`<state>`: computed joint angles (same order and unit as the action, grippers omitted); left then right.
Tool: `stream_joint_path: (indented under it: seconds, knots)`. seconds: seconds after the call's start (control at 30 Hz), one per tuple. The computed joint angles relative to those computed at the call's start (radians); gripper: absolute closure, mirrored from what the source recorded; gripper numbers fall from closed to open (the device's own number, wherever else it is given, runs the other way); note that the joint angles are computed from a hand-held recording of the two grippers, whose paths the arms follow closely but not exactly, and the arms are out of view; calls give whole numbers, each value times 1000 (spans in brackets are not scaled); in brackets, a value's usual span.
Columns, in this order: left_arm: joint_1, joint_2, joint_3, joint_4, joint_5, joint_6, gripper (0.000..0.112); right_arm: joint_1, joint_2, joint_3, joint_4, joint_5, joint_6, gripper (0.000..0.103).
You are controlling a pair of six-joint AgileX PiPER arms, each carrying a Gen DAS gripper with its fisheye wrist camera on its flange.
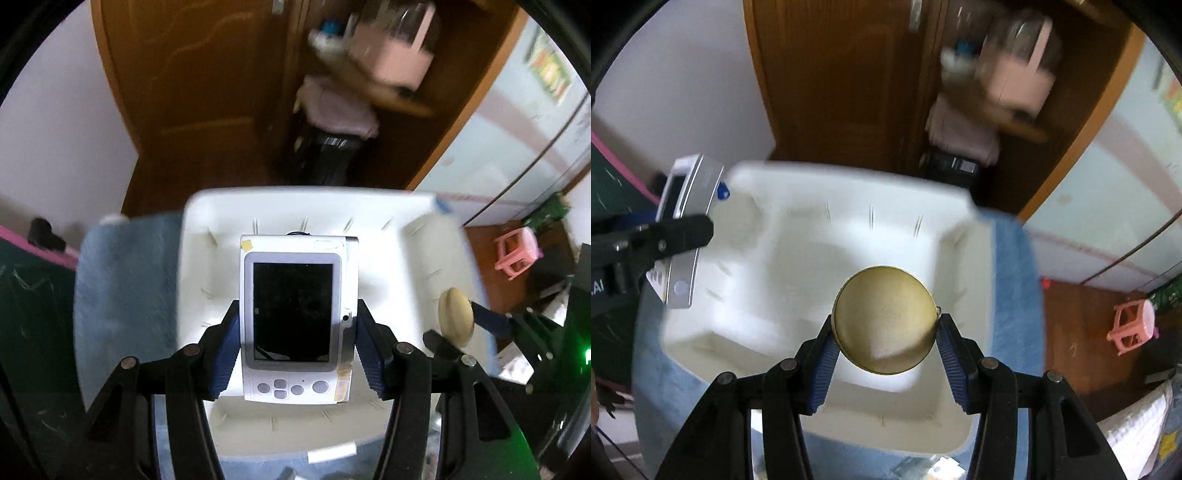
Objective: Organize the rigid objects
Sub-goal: 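Carry both items into the white tray and open both tools, then withdraw both tools from the tray back over the table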
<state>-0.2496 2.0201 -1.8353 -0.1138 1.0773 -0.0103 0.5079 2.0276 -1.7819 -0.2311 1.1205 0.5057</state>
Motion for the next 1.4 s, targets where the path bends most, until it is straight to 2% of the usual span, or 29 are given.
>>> stream_joint_path:
  seconds: [0.17,0.3,0.4,0.5,0.6,0.67,0.7,0.73,0.8,0.97,1.13,1.27,1.4]
  knots:
    - [-43,117,-19,55,-17,-73,52,-51,93,30,109,-60,-104,50]
    - [-59,187,-62,75,1,-96,52,-91,164,-7,205,-44,-178,50]
    - [-65,210,-61,90,3,-111,51,-108,178,1,256,-41,-213,49]
    - [-64,240,-97,95,46,-125,51,-100,148,42,245,-76,-219,39]
    - [-43,244,-105,30,82,-110,51,-86,105,82,226,-95,-208,39]
    - [-36,207,-69,21,65,-111,40,-73,61,121,212,-114,-196,39]
    - [-38,182,-45,35,46,-119,24,-68,41,139,208,-121,-193,39]
    - [-41,148,-15,46,20,-121,17,-62,13,165,207,-132,-192,39]
    - [-44,81,28,51,-7,-110,16,-55,-42,213,210,-151,-191,38]
    - [-69,-48,81,96,-3,-118,15,-42,-192,321,222,-187,-158,38]
    - [-77,-117,72,98,34,-155,15,-31,-290,332,205,-163,-104,38]
    - [-57,-225,139,78,40,-170,15,-25,-324,318,183,-151,-72,38]
    - [-77,-329,192,133,52,-207,15,25,-394,333,107,-120,-4,38]
